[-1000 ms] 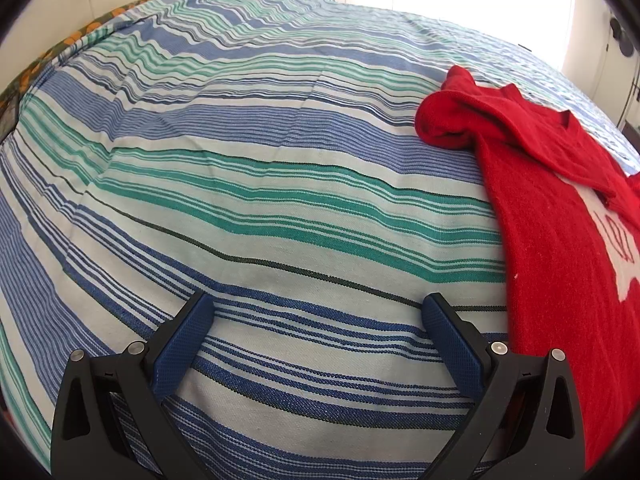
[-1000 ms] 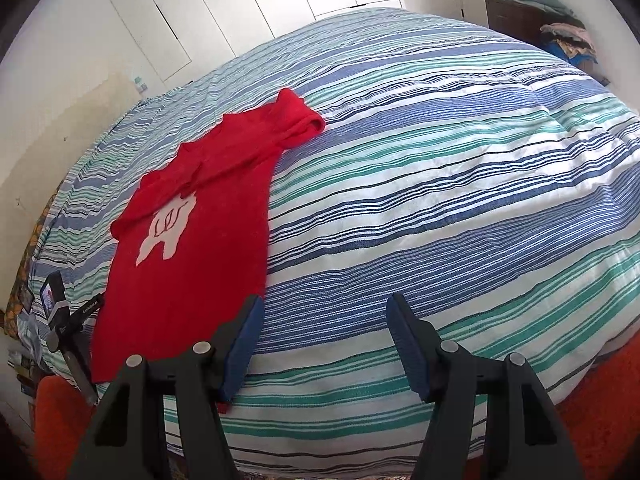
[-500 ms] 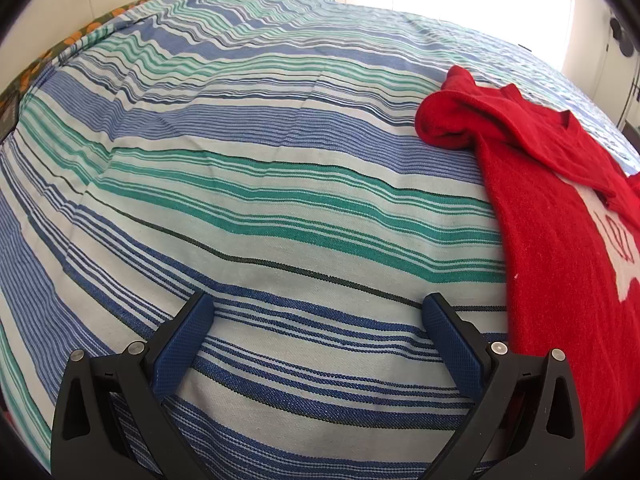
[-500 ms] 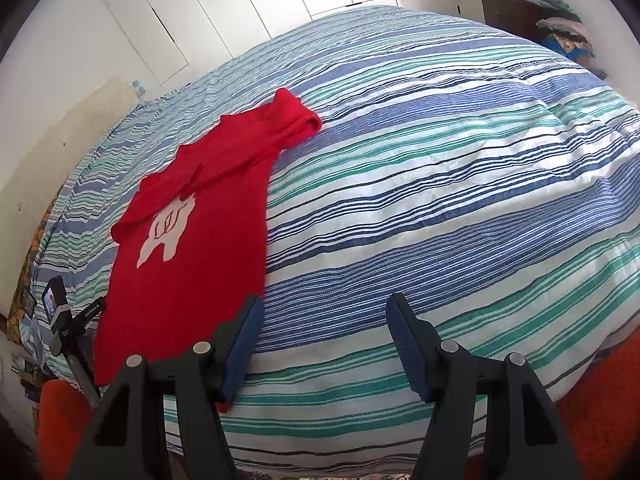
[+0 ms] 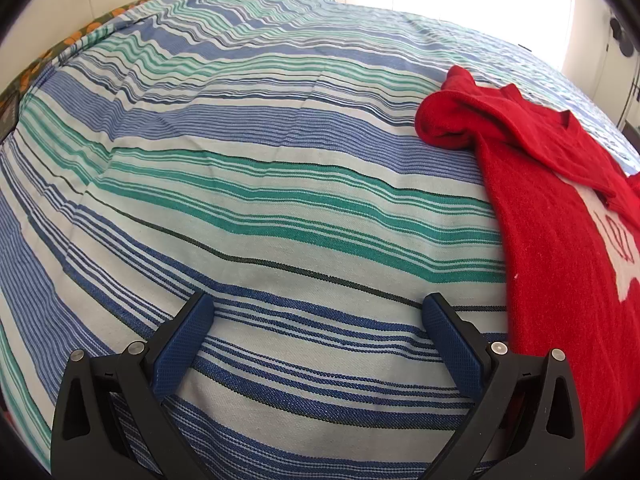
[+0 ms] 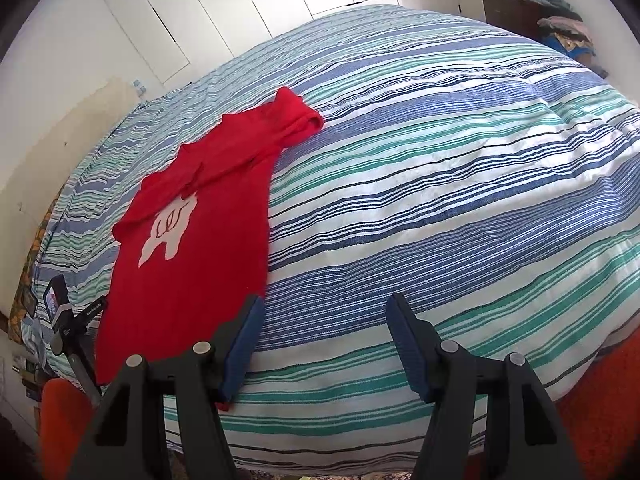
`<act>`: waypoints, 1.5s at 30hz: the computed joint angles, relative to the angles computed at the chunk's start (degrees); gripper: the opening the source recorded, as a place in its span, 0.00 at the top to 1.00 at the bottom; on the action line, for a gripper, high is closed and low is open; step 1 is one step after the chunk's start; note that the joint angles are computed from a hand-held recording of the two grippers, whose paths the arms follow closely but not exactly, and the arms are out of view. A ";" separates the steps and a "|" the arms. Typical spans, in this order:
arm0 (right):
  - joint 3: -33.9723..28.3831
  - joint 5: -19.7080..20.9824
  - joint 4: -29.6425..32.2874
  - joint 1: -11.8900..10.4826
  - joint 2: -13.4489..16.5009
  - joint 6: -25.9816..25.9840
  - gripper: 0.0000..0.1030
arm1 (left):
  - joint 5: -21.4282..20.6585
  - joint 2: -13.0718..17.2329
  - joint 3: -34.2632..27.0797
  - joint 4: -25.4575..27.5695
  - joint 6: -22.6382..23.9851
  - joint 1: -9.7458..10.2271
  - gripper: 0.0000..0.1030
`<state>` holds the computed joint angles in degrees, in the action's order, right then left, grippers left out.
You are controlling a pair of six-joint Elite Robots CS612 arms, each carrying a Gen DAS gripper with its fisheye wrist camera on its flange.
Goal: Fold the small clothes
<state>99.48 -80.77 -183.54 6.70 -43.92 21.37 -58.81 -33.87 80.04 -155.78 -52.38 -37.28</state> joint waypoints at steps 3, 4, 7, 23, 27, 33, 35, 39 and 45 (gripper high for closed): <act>0.07 0.18 -0.05 -0.04 -0.03 -0.01 0.39 | 0.00 0.00 0.00 0.00 0.00 0.00 0.00; 0.09 0.16 -0.13 -0.03 -0.04 -0.02 0.39 | 0.00 0.00 0.00 0.00 0.00 0.00 0.00; 0.18 0.24 -0.40 -0.07 -0.06 0.22 0.39 | 0.00 0.01 -0.01 0.00 -0.01 0.01 0.00; 0.03 1.41 0.00 -0.11 0.05 0.17 0.39 | 0.00 0.02 -0.04 0.04 -0.03 0.01 0.00; 0.09 1.64 -0.15 -0.28 0.09 0.84 0.39 | 0.00 0.02 -0.04 0.04 -0.03 0.01 0.00; 0.07 1.81 -0.10 -0.15 0.07 0.38 0.39 | 0.00 0.03 -0.06 0.05 -0.05 0.00 0.00; 0.05 1.96 -0.05 -0.13 0.07 0.28 0.39 | 0.01 0.03 -0.06 0.07 -0.07 0.01 0.00; 0.18 2.09 -0.23 -0.18 0.01 0.50 0.39 | 0.01 0.03 -0.07 0.09 -0.08 0.01 0.00; 0.21 2.32 -0.06 -0.20 -0.01 0.51 0.39 | 0.01 0.04 -0.08 0.09 -0.08 0.01 0.00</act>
